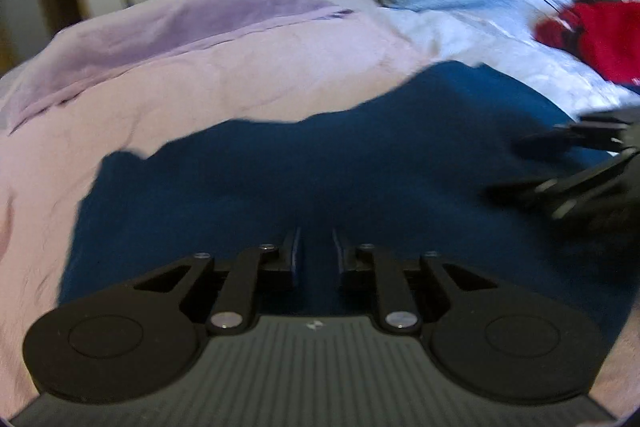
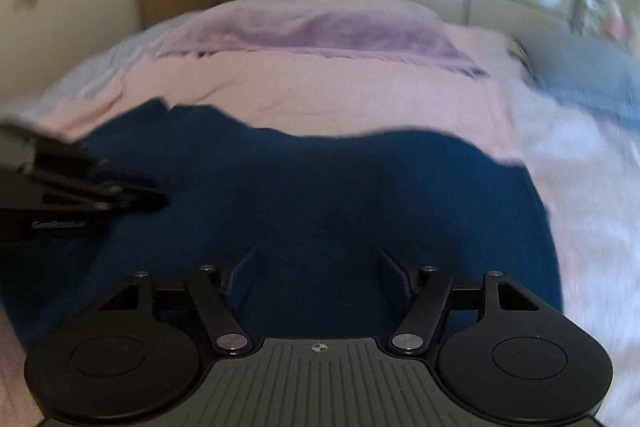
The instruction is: Fold clothes
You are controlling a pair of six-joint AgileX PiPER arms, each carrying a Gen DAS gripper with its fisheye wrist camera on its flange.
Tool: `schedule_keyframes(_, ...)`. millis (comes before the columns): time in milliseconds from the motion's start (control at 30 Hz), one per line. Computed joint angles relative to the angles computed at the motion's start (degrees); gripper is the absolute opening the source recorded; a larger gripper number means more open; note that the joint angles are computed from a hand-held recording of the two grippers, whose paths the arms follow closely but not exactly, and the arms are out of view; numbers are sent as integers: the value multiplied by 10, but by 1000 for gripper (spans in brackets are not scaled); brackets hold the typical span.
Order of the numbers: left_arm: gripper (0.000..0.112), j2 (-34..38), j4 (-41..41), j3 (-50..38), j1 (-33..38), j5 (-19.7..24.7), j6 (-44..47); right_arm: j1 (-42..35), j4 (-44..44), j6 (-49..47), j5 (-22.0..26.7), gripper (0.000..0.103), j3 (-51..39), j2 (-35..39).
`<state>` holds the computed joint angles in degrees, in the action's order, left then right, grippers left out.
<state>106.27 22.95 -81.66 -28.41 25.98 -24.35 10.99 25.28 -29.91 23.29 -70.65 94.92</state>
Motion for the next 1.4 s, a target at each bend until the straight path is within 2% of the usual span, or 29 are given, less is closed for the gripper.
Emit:
schedule_keyframes(67,8,-25,63,37,16,0,-63,-22,-21,19,-3,66,17,-17)
schedule_keyframes(100,3,-38,63,58,27,-6,-71,-35,-22,19,0,66,22,-24)
schedule_keyframes(167,3,-67,34,90,50,-13,-64,-57,-40,46,19,66,25,-33)
schedule_keyframes(200,3,-81,51,103,51,-9,-86,-63,-41,55,22,66,28,-40)
schedule_keyframes(333,4,-135,129,137,17,24,-185,-43,-113,147,14,65,51,-86)
schedule_keyframes(400,6,-158,156,156,-7,33,-223,-31,-102,149,0,66,72,-118)
schedule_keyframes(467,6,-170,201,179,-34,53,-282,-15,-46,113,4,66,94,-144)
schedule_keyframes(533,8,-182,248,222,-49,71,-361,5,-58,130,-3,66,122,-161)
schedule_keyframes(600,8,-210,285,273,-49,66,-426,-8,-89,172,-2,66,151,-174)
schedule_keyframes(700,4,-258,275,313,-37,74,-432,-39,-99,195,2,65,192,-192)
schedule_keyframes(767,3,-276,264,319,-28,83,-423,-76,-76,199,40,64,184,-211)
schedule_keyframes(833,3,-296,235,323,-22,83,-420,-85,-97,234,64,62,179,-241)
schedule_keyframes(967,4,-341,242,334,-64,124,-482,-98,-83,260,85,62,194,-287)
schedule_keyframes(1000,5,-357,222,339,-60,120,-486,-111,-52,237,91,62,200,-297)
schedule_keyframes(1067,9,-402,121,356,-20,90,-447,-163,58,177,111,62,225,-324)
schedule_keyframes(1133,22,-446,6,386,32,49,-404,-239,173,163,165,62,256,-350)
schedule_keyframes(1200,22,-466,-109,424,80,-5,-367,-339,288,137,241,62,284,-349)
schedule_keyframes(1267,23,-468,-223,452,121,-50,-307,-417,402,61,288,62,323,-327)
schedule_keyframes(1333,28,-456,-338,467,151,-91,-222,-471,473,29,324,62,353,-303)
schedule_keyframes(1400,29,-430,-452,471,170,-118,-126,-464,508,10,309,62,356,-284)
